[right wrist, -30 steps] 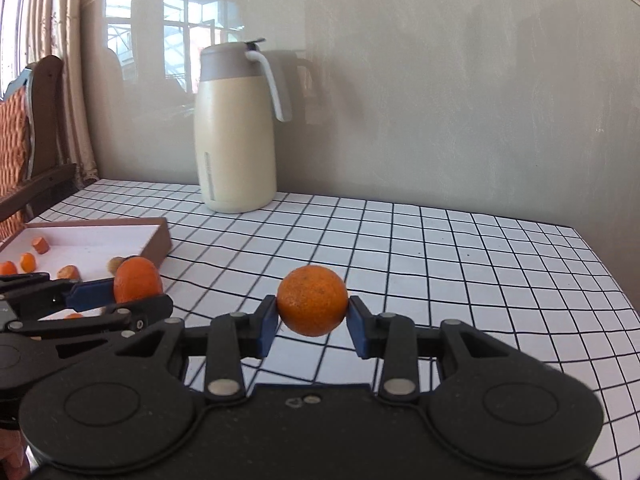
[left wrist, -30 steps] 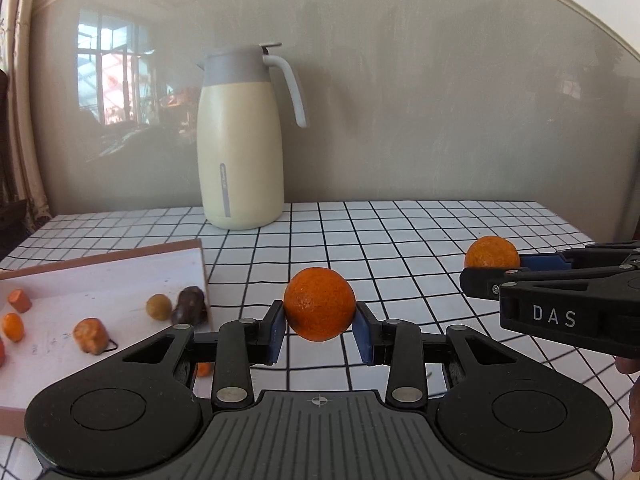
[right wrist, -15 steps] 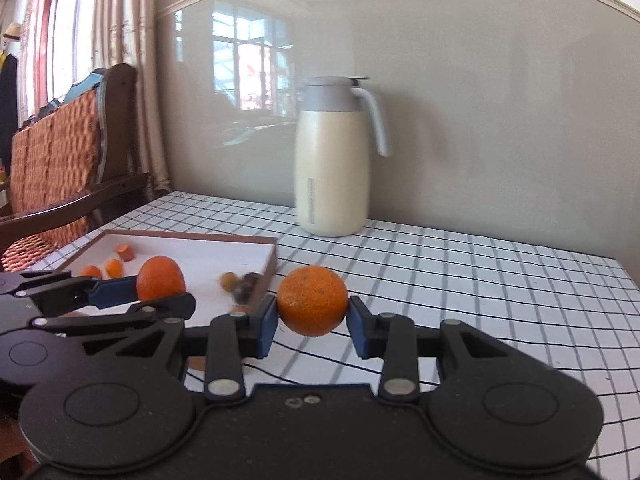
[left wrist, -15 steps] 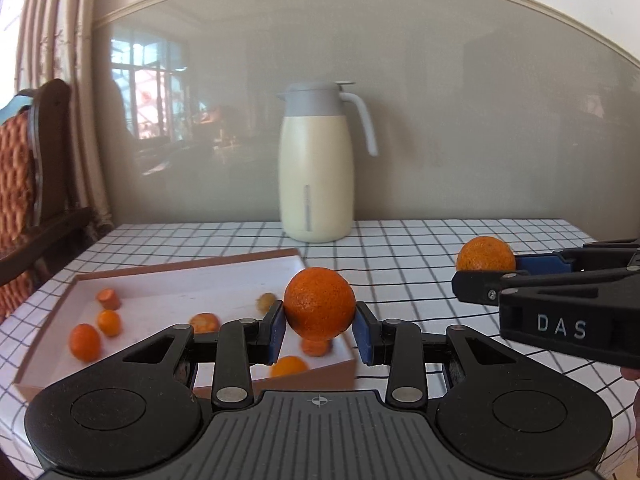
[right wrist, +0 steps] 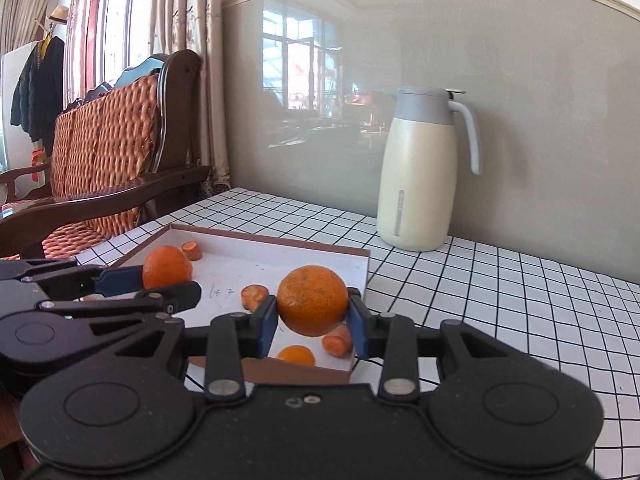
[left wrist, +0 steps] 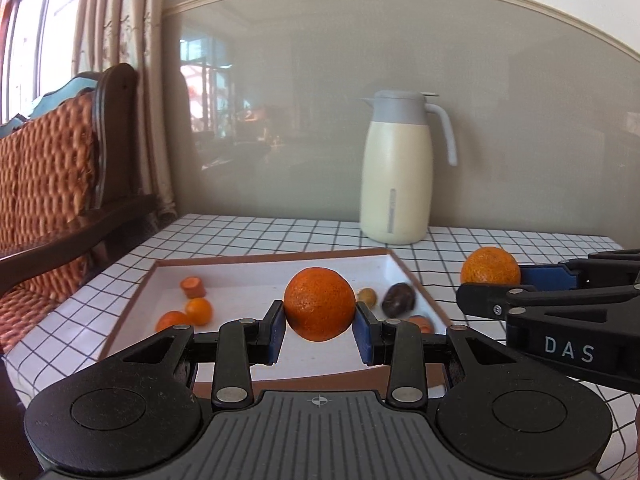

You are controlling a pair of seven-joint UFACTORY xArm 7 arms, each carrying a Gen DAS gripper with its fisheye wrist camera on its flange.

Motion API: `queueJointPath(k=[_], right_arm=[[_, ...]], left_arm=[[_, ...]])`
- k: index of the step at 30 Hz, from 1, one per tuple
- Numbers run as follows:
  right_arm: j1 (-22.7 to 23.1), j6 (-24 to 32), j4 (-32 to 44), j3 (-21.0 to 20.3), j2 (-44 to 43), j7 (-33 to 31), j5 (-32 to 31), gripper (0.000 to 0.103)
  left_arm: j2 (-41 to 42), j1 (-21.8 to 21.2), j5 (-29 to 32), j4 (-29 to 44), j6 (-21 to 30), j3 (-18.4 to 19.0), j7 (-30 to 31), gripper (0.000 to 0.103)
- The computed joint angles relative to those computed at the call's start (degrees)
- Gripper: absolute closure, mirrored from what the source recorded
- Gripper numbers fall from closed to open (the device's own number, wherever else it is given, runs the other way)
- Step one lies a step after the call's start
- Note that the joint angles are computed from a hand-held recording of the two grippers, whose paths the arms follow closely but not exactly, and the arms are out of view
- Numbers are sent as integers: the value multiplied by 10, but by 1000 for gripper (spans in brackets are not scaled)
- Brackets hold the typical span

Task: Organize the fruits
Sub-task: 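Carry both held oranges with both tools over the tray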

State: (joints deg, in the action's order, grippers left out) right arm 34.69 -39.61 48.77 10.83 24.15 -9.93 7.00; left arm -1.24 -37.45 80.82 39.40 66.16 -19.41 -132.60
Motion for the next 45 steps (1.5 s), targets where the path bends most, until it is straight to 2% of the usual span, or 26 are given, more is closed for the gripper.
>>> queueJointPath(k=[11,24,31,36,45], right_arm=[[28,9,32,5,24,-8,2,74],[56,17,69,-3,49,-27,27,74],[76,20,88,-9,61,-41,46,74],[97,23,102,-22,71,-65,81,74],[104,36,128,-28,82,-82,110,74]], left_arm=[[-63,11,-51,-70,12,-13,-10,66],[-122,39,-81,-128,5,-27,-13,66],[-135,48,-92,-144,5,-34,-18,66],[-144,51,-98,-153,7,-39,-24,66],[-151,63,-83,-158,0,-35,-25,66]])
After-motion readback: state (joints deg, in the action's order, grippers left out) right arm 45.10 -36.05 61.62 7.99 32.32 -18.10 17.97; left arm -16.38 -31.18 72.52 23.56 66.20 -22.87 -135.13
